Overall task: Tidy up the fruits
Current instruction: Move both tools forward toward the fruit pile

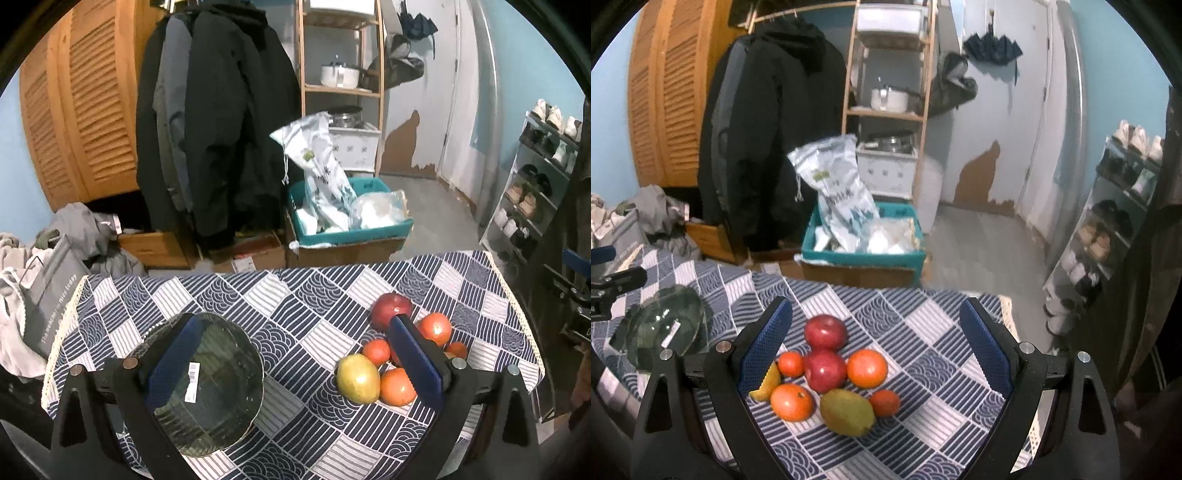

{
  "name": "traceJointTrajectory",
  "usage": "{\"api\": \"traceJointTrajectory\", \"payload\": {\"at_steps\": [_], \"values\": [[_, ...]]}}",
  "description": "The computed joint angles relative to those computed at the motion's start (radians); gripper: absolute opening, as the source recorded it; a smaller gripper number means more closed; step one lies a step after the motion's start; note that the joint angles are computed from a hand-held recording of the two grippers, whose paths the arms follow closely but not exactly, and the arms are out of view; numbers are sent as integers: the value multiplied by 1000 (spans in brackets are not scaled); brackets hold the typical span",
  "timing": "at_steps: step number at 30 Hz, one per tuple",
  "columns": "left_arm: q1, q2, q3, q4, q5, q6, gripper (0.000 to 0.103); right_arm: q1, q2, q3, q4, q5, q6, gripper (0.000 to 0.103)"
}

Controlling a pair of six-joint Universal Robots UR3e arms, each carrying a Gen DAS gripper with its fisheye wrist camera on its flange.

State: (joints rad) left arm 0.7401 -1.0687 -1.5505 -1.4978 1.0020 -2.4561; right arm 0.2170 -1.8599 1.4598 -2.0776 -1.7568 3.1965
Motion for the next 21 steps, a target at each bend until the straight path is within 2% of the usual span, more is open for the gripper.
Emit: {"api": "traceJointTrajectory", "payload": {"at_steps": [11, 18, 21], "values": [[-219, -123, -77, 169, 185, -119, 102, -46, 42, 21, 67, 30, -27, 91], [-331, -223, -131, 269, 276, -189, 102, -91, 75, 50, 89, 77, -36, 91], [-370, -272, -128, 271, 298, -214, 102, -115, 89, 72, 88, 92, -38, 91]]}}
